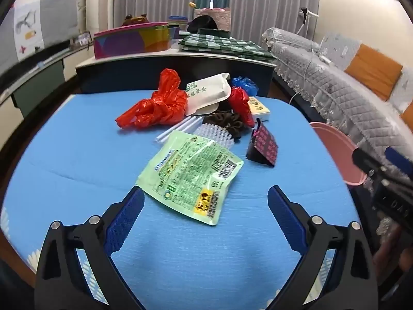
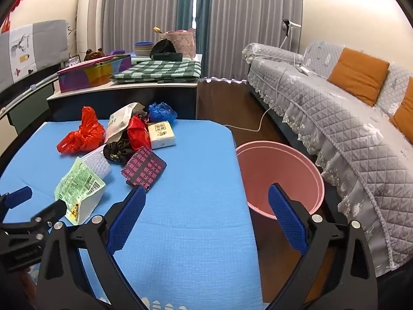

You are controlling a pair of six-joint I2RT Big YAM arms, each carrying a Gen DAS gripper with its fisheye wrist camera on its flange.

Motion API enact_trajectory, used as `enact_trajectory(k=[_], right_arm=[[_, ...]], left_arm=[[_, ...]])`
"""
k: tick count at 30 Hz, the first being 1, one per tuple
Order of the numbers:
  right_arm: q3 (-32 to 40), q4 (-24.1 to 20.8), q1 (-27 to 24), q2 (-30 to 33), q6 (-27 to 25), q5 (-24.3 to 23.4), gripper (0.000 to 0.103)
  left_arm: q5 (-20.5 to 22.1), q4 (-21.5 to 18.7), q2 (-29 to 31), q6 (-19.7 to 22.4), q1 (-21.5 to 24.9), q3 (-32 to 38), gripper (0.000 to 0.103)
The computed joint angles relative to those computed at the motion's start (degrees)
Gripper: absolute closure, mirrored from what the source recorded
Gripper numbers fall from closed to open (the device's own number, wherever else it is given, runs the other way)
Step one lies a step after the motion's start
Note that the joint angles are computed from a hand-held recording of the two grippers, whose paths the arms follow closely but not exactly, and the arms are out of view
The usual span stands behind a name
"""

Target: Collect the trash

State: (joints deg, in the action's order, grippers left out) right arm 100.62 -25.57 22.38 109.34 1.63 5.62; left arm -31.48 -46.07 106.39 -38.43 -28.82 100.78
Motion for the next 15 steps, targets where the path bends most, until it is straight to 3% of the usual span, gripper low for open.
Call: enact_trajectory(k=[6,15], right_arm=[[5.8,-2.3,2.6,3.5,0.4,2.5,0.009],[6.8,-3.1,2.6,4.1,0.0,2.3,0.009]], left_arm=[[0.0,2.5,-0.3,1.0,0.0,-0.8,0.01],[0.7,4.0,-0.7,0.4,0.2,-1.2,0.01]])
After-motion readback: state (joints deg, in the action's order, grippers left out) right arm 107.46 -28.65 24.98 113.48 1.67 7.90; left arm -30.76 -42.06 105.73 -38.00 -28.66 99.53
